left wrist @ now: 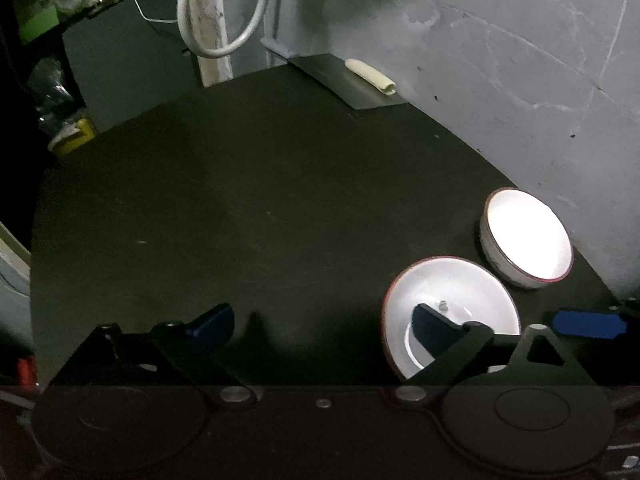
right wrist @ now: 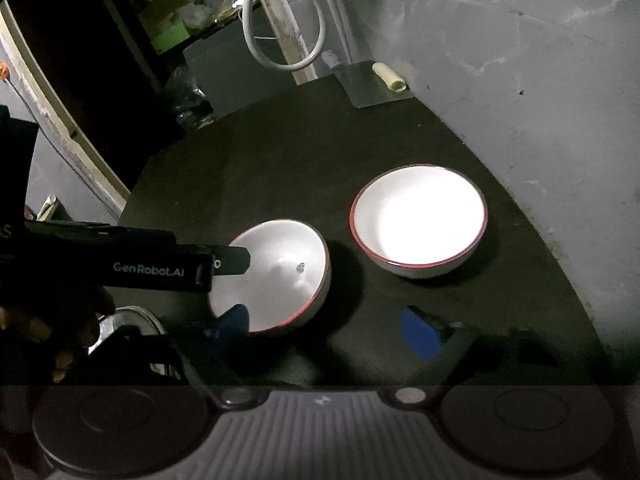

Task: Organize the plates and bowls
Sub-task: 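Close both grippers on the rim of the red-rimmed white bowl, then lift the white bowl with both grippers and lower it into the steel bowl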

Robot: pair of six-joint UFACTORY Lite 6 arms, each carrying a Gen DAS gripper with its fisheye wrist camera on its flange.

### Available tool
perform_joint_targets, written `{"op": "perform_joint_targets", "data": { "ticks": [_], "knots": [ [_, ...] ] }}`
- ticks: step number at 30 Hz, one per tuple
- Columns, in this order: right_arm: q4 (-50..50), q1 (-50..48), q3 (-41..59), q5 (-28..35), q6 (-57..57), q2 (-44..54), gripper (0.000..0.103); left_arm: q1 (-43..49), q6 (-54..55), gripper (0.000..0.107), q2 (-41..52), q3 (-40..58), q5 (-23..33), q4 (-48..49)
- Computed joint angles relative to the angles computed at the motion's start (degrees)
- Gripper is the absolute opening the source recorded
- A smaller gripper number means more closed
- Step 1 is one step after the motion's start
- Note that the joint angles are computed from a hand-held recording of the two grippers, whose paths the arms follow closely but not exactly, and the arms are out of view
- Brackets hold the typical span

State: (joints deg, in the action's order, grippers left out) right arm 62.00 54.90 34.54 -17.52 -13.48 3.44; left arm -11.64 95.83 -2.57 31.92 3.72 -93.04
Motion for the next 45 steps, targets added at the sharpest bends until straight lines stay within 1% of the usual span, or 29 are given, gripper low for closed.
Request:
{"op": "perform_joint_targets", "data": {
  "ticks": [1, 2, 4, 5, 7, 8, 9, 10, 12, 13, 17, 18, 20, 22, 23, 25, 28, 31, 37, 40, 45],
  "knots": [
    [-0.57, -0.05, 0.29, 0.19, 0.39, 0.37, 0.082, 0.44, -2.11, 0.089, 0.24, 0.05, 0.96, 2.34],
    [-1.44, -0.15, 0.66, 0.37, 1.02, 0.86, 0.081, 0.71, -1.86, 0.087, 0.28, -0.06, 1.72, 2.28],
    [-3.46, -0.28, 1.07, 0.55, 2.74, 1.34, 0.079, 0.88, -1.1, 0.08, 0.42, -0.24, 3.03, 1.69],
    [-4.38, -0.49, 1.49, 0.72, 3.23, 1.75, 0.078, 1.08, -2.13, 0.078, 0.46, -0.29, 3.73, 2.83],
    [-5.53, -0.75, 2.35, 1.06, 3.55, 2.61, 0.074, 1.45, -5.97, 0.069, 0.62, -0.19, 5.31, 6.68],
    [-6.37, -0.86, 2.76, 1.23, 4.06, 3.06, 0.07, 1.57, -7.2, 0.066, 0.71, -0.16, 5.96, 7.84],
    [-7.0, -0.96, 3.12, 1.38, 4.43, 3.39, 0.065, 1.56, -7.9, 0.061, 0.85, -0.11, 6.36, 8.44],
    [-7.77, -1.04, 3.4, 1.51, 4.95, 3.69, 0.062, 1.49, -8.91, 0.054, 0.95, -0.07, 6.71, 9.31],
    [-8.95, -1.02, 3.86, 1.66, 5.92, 4.13, 0.054, 1.42, -9.96, 0.045, 0.82, -0.29, 7.2, 10.12],
    [-9.79, -1.07, 4.02, 1.75, 6.66, 4.33, 0.053, 1.46, -10.12, 0.041, 0.9, -0.32, 7.47, 10.26],
    [-11.61, -1.01, 4.06, 1.65, 8.43, 4.52, 0.044, 1.58, -9.79, 0.034, 0.71, -0.71, 8.13, 9.98],
    [-12.15, -1.05, 4.05, 1.61, 8.98, 4.59, 0.042, 1.61, -9.66, 0.031, 0.59, -0.84, 8.19, 9.9],
    [-12.61, -1.22, 4.26, 1.57, 9.48, 4.91, 0.04, 1.7, -9.49, 0.027, 0.42, -1.1, 8.26, 9.65],
    [-11.96, -1.1, 4.36, 1.38, 9.08, 5.08, 0.038, 1.9, -8.34, 0.019, 0.43, -1.3, 8.59, 8.39],
    [-12.34, -1.13, 4.4, 1.4, 9.56, 5.11, 0.035, 2.16, -7.09, 0.017, 0.38, -1.54, 9.09, 6.98],
    [-13.43, -1.29, 4.49, 1.71, 10.73, 5.09, 0.033, 2.24, -4.19, 0.015, -0.09, -2.27, 9.61, 3.47],
    [-10.42, -0.78, 4.34, 1.2, 7.58, 4.54, 0.031, 1.37, -1.47, 0.015, -0.99, -3.27, 8.34, -0.23],
    [-7.28, 0.21, 3.23, 0.37, 4.96, 2.6, 0.031, 1.41, -3.39, 0.015, -3.7, -4.57, 8.6, 1.24],
    [5.19, 2.98, 0.56, -1.85, -6.28, -3.74, 0.031, 0.89, -17.82, 0.015, -10.93, -6.19, 9.24, 14.97],
    [12.89, 4.98, -1.53, -3.43, -12.49, -8.11, 0.031, 0.32, -26.42, 0.015, -14.98, -7.06, 10.51, 23.19],
    [26.08, 9.71, -5.22, -7.2, -21.72, -15.12, 0.031, -2.46, -38.65, 0.015, -21.23, -9.0, 12.06, 34.05]
  ]
}}
